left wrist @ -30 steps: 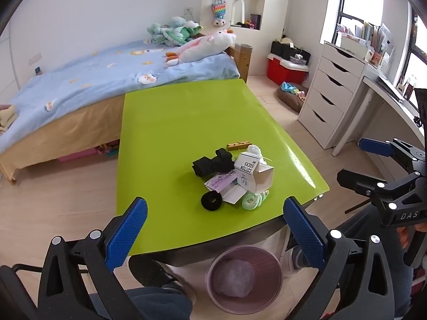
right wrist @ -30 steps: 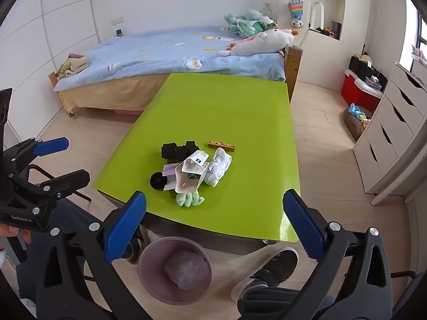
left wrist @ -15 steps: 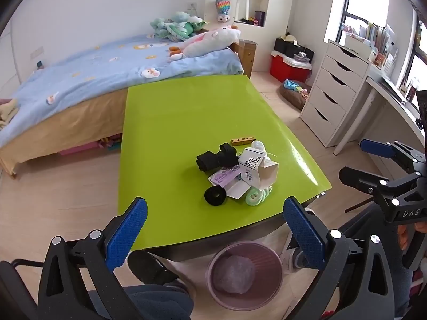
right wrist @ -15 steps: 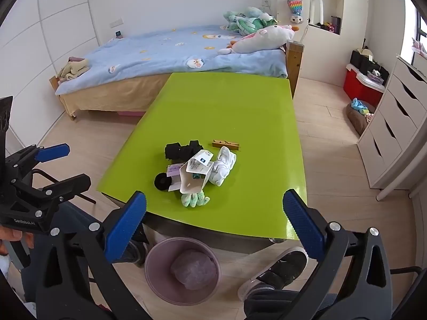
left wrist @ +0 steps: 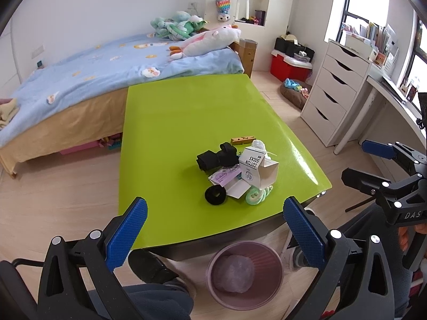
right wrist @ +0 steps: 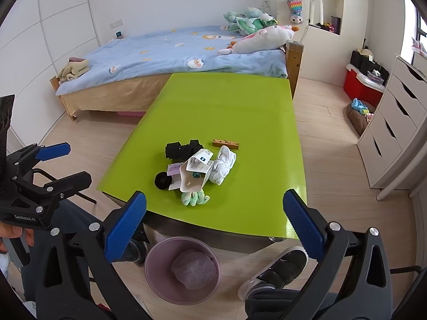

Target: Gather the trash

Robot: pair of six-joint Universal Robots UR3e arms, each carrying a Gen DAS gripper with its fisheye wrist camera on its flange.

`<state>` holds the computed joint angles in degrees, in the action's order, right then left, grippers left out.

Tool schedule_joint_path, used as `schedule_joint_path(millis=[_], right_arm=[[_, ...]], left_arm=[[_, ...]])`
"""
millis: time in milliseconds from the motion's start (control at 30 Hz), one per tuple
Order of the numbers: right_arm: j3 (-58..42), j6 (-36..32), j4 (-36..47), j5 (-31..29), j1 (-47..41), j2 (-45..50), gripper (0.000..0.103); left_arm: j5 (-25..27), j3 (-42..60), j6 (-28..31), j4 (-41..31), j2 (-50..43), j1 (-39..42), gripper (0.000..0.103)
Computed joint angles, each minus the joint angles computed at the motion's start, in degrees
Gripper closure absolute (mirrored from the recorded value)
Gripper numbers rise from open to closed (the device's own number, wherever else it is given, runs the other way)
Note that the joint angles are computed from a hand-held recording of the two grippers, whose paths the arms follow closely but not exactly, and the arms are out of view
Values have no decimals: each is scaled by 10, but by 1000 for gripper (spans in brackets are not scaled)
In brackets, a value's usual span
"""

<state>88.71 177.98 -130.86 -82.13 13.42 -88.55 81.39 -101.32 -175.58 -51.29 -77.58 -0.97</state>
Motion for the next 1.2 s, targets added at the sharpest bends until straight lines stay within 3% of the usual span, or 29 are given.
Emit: schedule_joint_path(millis=[1200], right_arm=[[7, 6, 6, -1, -5, -4, 3]], left_arm=[[11, 12, 11, -5, -9, -16, 5]])
